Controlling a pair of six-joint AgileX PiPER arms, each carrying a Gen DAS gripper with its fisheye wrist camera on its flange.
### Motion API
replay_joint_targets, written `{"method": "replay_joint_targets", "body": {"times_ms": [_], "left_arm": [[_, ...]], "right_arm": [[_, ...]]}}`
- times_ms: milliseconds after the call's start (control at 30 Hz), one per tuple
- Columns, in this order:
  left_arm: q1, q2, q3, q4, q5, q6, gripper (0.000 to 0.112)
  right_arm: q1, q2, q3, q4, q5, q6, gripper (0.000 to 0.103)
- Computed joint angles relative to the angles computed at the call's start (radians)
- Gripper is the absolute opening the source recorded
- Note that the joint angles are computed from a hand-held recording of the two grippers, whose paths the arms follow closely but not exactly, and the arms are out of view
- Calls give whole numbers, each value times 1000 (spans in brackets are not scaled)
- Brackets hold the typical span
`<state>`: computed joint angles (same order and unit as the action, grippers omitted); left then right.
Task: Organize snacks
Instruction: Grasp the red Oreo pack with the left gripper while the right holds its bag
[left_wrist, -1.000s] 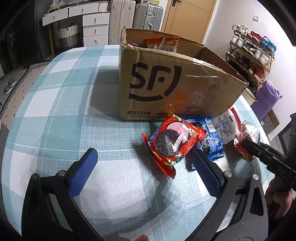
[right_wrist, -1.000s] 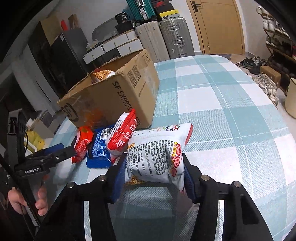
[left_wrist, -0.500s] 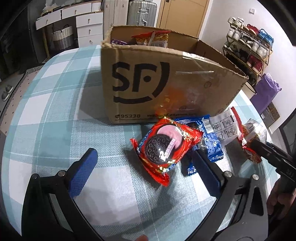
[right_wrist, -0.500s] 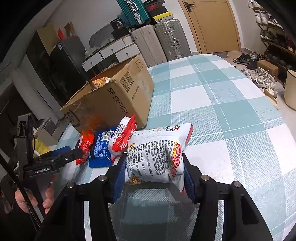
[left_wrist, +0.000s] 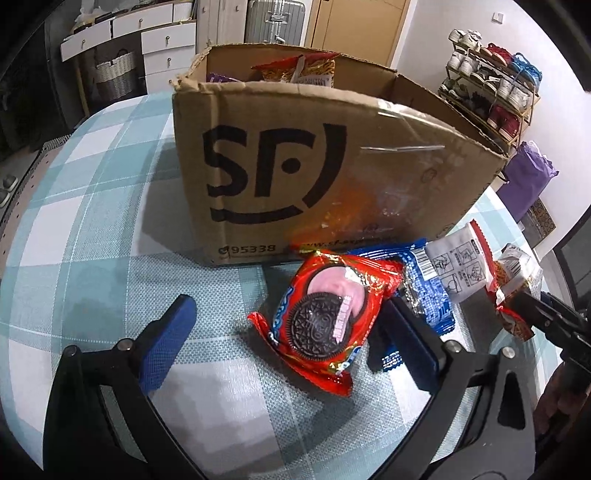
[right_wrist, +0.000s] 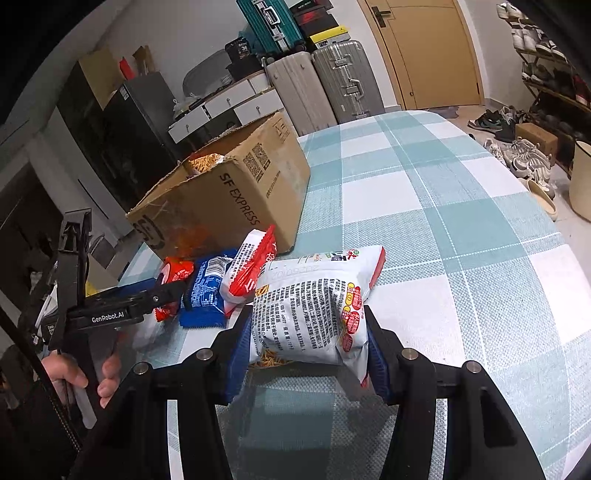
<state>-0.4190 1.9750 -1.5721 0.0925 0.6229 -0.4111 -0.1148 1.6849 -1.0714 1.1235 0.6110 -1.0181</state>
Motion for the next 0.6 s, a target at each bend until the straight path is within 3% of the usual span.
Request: {"method": "replay_joint_targets", "body": {"times_ms": [200,300,367,467,600], "left_arm": [[-5,1,7,-4,-4,17,87],[-14,-4,16,14,-12,14,76],[-21,-7,19,19,-15,23,58],[-35,-15,27,58,-7,8,43],[-29,-38,66,33,-36,33,41]], "right_arm": [[-1,-13,11,10,0,-12,55],[-3,-22,20,15,2,-17,55],[-4,-28,25,14,2,-15,55],[-7,-37,33,17,4,-15,55],[-9,-56,50,20,5,-13,55]]}}
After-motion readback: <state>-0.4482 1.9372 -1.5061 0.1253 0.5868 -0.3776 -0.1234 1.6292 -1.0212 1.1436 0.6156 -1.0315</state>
